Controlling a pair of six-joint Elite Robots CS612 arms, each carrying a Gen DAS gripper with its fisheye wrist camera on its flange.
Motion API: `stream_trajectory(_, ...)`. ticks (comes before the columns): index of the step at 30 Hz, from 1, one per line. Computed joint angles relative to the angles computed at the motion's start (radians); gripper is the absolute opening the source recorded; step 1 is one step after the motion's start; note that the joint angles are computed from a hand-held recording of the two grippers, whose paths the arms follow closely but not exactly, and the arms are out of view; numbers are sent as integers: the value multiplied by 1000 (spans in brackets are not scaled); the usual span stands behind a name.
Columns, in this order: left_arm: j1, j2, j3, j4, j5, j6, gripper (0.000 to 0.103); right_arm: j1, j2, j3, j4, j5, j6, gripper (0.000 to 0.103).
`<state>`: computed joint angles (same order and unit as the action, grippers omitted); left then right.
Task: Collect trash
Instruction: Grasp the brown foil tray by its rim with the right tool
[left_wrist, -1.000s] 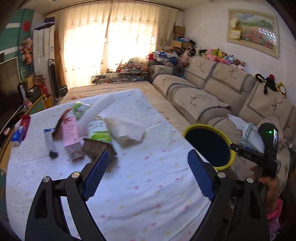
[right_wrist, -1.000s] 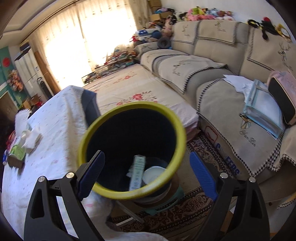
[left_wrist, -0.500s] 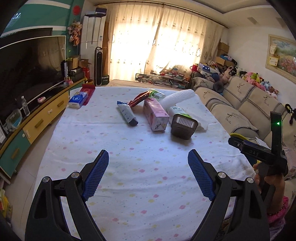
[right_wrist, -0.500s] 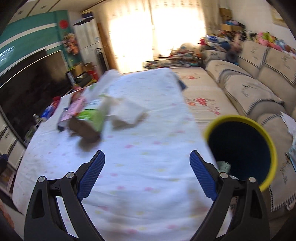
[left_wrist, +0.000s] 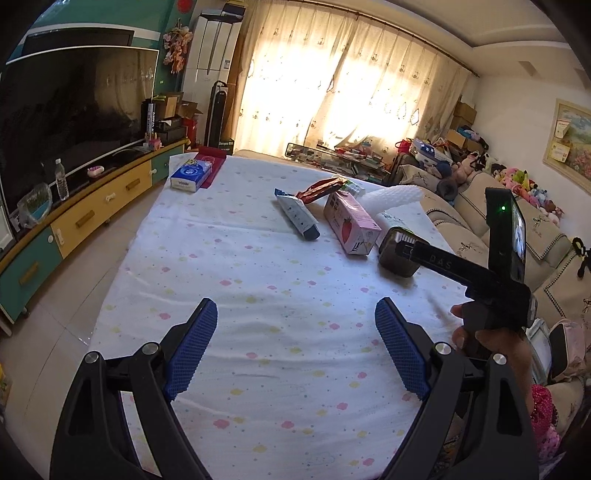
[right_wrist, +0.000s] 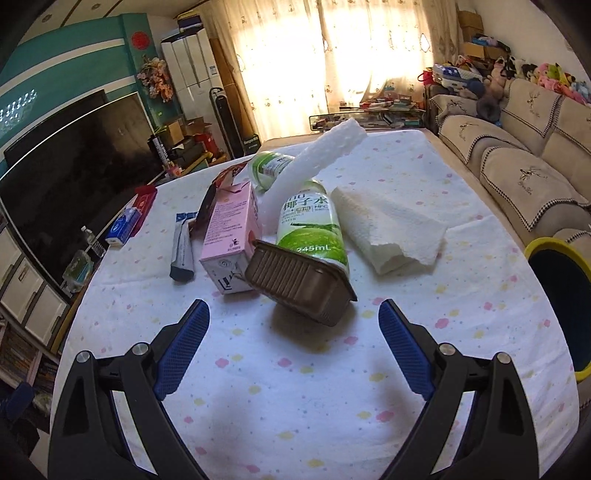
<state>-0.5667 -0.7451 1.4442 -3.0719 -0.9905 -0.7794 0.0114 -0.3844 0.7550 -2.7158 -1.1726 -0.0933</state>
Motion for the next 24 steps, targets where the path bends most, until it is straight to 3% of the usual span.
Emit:
stream_trajectory(9, 12, -2, 25, -34, -29, -11, 86, 25, 56, -112, 72, -63, 100, 87)
stream_trajectory(13, 15, -6, 38, -40, -30, -26, 86, 30, 65, -126, 79, -90, 110, 68)
stream_trajectory(15, 17, -7, 43, -45, -33, -35, 86, 29, 71, -136, 75, -84, 119, 67)
stream_trajectory(20, 18, -7, 46, -46, -36, -37, 86, 21, 57, -112, 76, -66, 103, 66)
stream_trajectory(24, 19, -8, 52, -53, -34, -40, 86, 6, 18, -46, 73, -20, 67, 66)
